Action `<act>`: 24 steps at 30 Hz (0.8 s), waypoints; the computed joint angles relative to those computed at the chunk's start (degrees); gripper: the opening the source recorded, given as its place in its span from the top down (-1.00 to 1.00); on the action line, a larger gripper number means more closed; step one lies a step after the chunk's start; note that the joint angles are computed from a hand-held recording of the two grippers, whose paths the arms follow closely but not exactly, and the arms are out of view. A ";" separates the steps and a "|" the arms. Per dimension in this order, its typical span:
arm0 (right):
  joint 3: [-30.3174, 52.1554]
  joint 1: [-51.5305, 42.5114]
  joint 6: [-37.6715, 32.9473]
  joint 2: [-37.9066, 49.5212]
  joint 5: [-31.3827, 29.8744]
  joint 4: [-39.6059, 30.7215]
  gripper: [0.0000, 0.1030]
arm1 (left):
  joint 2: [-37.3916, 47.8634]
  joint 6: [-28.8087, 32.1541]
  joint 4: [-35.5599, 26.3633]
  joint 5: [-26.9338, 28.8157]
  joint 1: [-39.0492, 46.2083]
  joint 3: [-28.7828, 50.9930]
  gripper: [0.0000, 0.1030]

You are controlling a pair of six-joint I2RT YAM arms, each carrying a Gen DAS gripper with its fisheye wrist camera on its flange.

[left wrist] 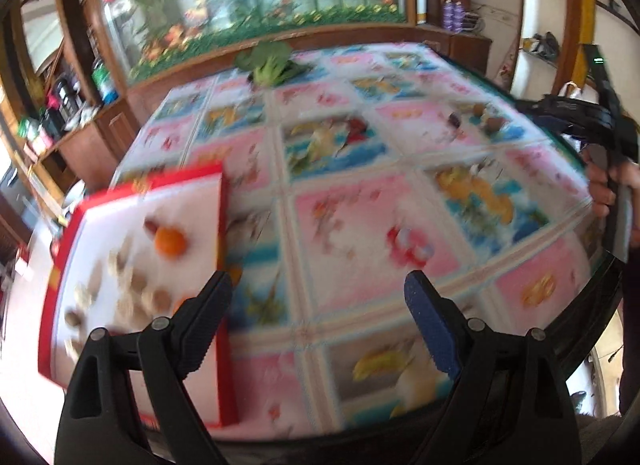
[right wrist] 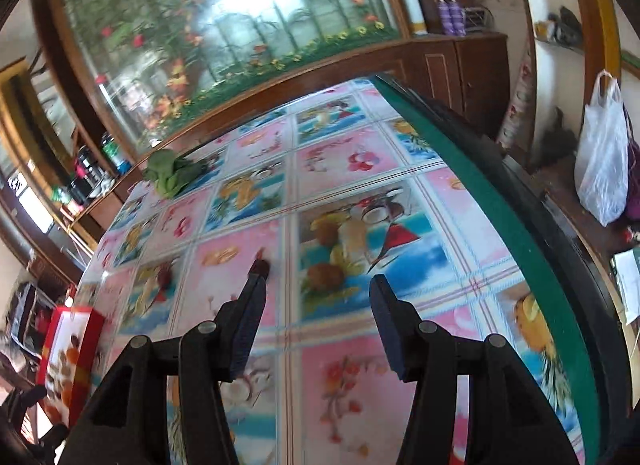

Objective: Organize fruits
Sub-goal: 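Move both open tools back over the red dates on the table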

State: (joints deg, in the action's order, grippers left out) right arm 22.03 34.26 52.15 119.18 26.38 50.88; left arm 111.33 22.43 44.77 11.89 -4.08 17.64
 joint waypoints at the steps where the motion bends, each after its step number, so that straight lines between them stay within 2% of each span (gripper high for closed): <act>1: 1.01 -1.37 -0.83 0.19 -1.95 -0.84 -0.05 | -1.81 -0.62 -1.11 -0.26 -1.59 0.31 -0.71; 4: 4.91 -4.17 -1.28 1.59 -3.95 -5.27 0.04 | -5.41 -2.89 -4.81 -1.39 -6.01 2.50 -0.73; 6: 6.13 -4.98 -0.93 2.90 -5.39 -5.57 0.06 | -6.36 -3.99 -6.05 -2.23 -8.08 3.99 -0.74; 8: 5.39 -3.37 2.52 3.04 -1.63 -4.87 0.13 | -5.65 -4.58 -6.15 -3.03 -8.99 5.48 -0.79; 10: 2.95 -0.45 0.00 2.00 3.05 1.83 0.12 | -3.60 -4.97 -6.44 -3.45 -8.50 7.73 -0.79; 11: 2.74 -0.47 -2.56 1.70 1.48 4.39 0.12 | -1.82 -4.88 -6.05 -3.72 -8.07 9.04 -0.79; 12: 4.47 -1.13 -5.32 0.70 -3.71 2.90 0.12 | -0.26 -4.86 -6.07 -4.50 -7.94 10.42 -0.79; 13: 7.05 -1.52 -6.21 0.16 -6.36 -1.31 0.12 | 1.85 -5.02 -6.61 -6.06 -7.99 12.69 -0.79; 15: 14.47 -1.37 -6.19 1.30 -6.60 -11.33 0.12 | 5.20 -5.94 -8.24 -7.87 -8.21 17.21 -0.79; 17: 19.18 -2.10 -4.08 3.30 -7.20 -16.96 0.15 | 8.56 -6.82 -11.11 -9.57 -8.52 22.86 -0.79; 21: 23.90 -2.35 -0.41 7.84 -7.72 -21.34 0.15 | 13.02 -7.15 -13.34 -10.86 -8.62 29.77 -0.79; 24: 24.18 -3.09 -1.49 9.98 -10.91 -20.31 0.15 | 16.54 -7.31 -15.12 -10.60 -8.72 34.54 -0.79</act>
State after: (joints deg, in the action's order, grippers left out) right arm 46.21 31.17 50.66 129.17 15.46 30.57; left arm 127.87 15.12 29.65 1.29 -12.81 52.18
